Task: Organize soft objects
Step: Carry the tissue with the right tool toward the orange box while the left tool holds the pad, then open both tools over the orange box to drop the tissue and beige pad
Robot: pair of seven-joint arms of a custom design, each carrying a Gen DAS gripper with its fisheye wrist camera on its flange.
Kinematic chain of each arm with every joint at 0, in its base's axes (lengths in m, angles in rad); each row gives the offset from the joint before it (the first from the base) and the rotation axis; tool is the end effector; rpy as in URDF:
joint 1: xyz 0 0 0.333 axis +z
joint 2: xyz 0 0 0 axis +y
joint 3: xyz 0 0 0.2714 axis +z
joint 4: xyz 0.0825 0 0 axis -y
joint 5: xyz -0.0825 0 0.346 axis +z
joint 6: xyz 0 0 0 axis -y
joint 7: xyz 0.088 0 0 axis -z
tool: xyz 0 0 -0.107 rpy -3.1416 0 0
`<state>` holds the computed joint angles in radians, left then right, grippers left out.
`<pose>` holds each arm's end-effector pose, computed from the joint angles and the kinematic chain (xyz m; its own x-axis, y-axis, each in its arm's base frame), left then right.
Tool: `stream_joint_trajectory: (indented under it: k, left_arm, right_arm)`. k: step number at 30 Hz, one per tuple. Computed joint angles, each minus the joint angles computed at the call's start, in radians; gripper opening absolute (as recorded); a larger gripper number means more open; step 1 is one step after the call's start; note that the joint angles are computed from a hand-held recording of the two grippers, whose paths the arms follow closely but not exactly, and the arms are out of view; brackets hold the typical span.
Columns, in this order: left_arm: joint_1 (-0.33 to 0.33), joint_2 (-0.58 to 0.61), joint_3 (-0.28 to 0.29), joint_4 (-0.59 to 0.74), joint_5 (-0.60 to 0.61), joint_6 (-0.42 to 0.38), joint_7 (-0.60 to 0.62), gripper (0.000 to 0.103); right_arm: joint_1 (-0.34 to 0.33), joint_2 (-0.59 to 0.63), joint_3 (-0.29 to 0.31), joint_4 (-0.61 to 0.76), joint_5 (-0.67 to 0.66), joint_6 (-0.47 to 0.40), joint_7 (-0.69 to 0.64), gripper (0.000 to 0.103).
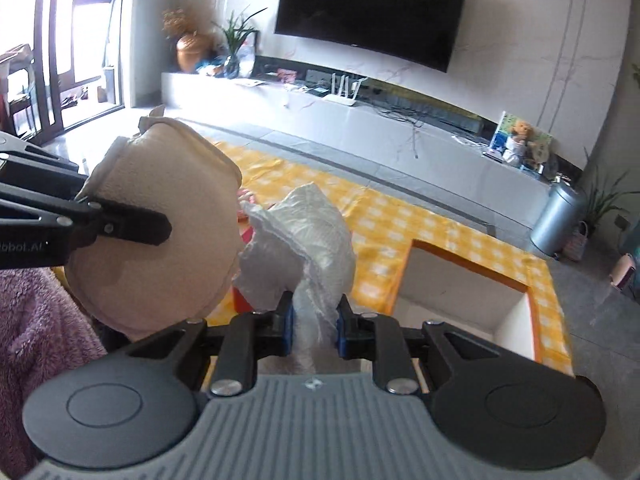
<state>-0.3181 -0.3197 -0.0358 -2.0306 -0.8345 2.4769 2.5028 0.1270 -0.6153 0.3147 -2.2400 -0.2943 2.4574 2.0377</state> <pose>0.4546 -0.1680 0.6327 -0.7578 -0.6479 0.0767 -0.3920 0.3581 -0.8474 0.3551 0.2059 0.6445 0.0902 -0.9888 0.1190 -0.6130 -0.1493 -0.7758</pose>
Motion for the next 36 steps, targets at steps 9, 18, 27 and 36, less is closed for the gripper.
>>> stream_joint_trajectory:
  k: [9, 18, 27, 36]
  left_arm:
    - [-0.015, 0.198, -0.082, 0.231, -0.044, -0.105, -0.012, 0.006]
    - [0.043, 0.492, -0.217, 0.531, 0.185, -0.263, -0.231, 0.006]
    - [0.051, 0.644, -0.287, 0.658, 0.402, -0.391, -0.352, 0.005]
    - [0.021, 0.728, -0.311, 0.759, 0.515, -0.513, -0.382, 0.006]
  right_arm:
    - [-0.089, -0.139, -0.025, -0.111, 0.030, -0.014, 0.160, 0.019]
    - [-0.138, -0.127, -0.077, -0.177, 0.109, -0.006, 0.220, 0.019]
    - [-0.137, 0.010, -0.141, -0.139, 0.134, -0.118, 0.162, 0.022]
    - [-0.119, 0.068, -0.177, -0.121, 0.088, -0.210, 0.081, 0.026]
